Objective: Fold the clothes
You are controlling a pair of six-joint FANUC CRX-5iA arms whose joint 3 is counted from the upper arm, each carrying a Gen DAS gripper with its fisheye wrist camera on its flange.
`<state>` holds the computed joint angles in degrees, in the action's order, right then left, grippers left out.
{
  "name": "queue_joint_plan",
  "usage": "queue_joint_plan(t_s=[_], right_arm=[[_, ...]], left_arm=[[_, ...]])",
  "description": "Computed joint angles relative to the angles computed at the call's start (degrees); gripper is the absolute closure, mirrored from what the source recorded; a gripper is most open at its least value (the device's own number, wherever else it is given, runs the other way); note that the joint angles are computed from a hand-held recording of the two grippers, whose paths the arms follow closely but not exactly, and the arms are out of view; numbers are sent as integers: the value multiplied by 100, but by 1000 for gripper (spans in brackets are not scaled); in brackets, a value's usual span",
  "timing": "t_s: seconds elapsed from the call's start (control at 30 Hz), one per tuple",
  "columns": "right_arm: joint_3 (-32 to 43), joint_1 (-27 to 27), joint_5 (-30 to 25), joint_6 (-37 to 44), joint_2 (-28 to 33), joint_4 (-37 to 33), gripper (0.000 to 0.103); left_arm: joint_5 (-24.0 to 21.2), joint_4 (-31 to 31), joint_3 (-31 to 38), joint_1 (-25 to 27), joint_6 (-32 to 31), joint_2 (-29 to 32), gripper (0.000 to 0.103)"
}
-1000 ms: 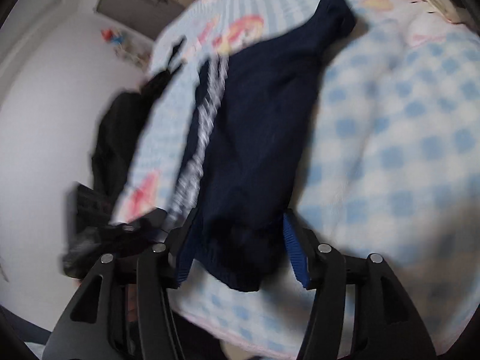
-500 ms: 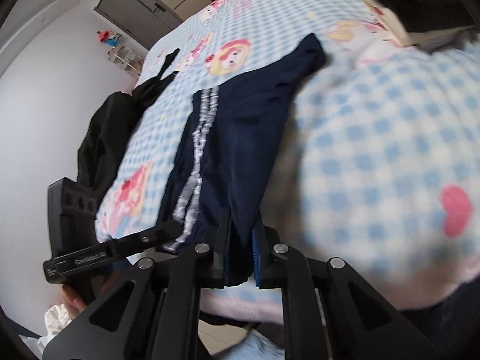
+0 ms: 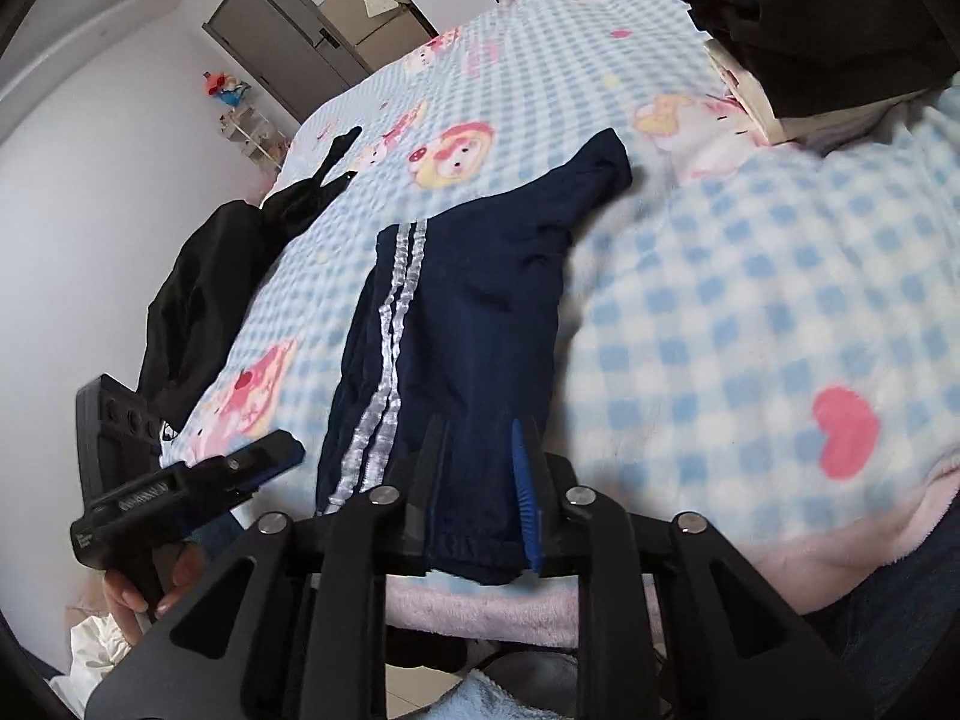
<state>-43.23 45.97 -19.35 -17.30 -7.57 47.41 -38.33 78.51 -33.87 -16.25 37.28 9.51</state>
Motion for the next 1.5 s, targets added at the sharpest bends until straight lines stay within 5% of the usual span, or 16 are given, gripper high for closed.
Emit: queue_joint_plan(t_s=[0.13,0.23,0.33,0.37,0.53,0.7,0.77,0.87,0.93,1.03,1.07,1.23,1.33,1.4,1.5], right_arm=[[400,147,-128,1291,316,-1498,81],[510,188,-236,1609,410,-1789,80],[479,199,-205,1513,387,-1708,75],[433,196,-173,1386,348,-1582,74],[-13,40,76,47,46,-4,73],[360,271,-266,1016,250,-1076,73],[344,276,-222,1043,240,-1171,73],[398,304,-307,1153,250,-1317,73],[441,323,-380,1230,260,-1410,73],[529,359,-389,1515,315,-1748,70],[562,383,-409,1577,339,-1806,70],[474,370,-306,1304,247,-1544,70],[873,419,-778,2105,459,-2411,61],[1083,345,-823,2701,610,-3176,56],[1132,294,-866,2884,617,-3436,56]], left_arm=[[-227,-331,201,5,114,235,71],[-352,-750,358,62,414,443,58],[-398,-1040,521,53,580,531,66],[-343,-1068,531,26,553,490,81],[209,-525,204,-222,-93,-107,90],[40,-734,202,-94,183,-55,92],[-110,-833,248,-30,351,99,86],[-495,-486,259,-7,113,321,54],[-737,-267,305,-17,-26,451,54],[-675,-580,470,-47,128,542,66],[-590,-775,517,-65,224,532,88],[-182,-743,298,-153,-8,133,93],[80,-683,182,-178,-43,-81,93],[238,-1107,241,-133,273,-79,94],[33,-2413,643,73,1406,263,93]])
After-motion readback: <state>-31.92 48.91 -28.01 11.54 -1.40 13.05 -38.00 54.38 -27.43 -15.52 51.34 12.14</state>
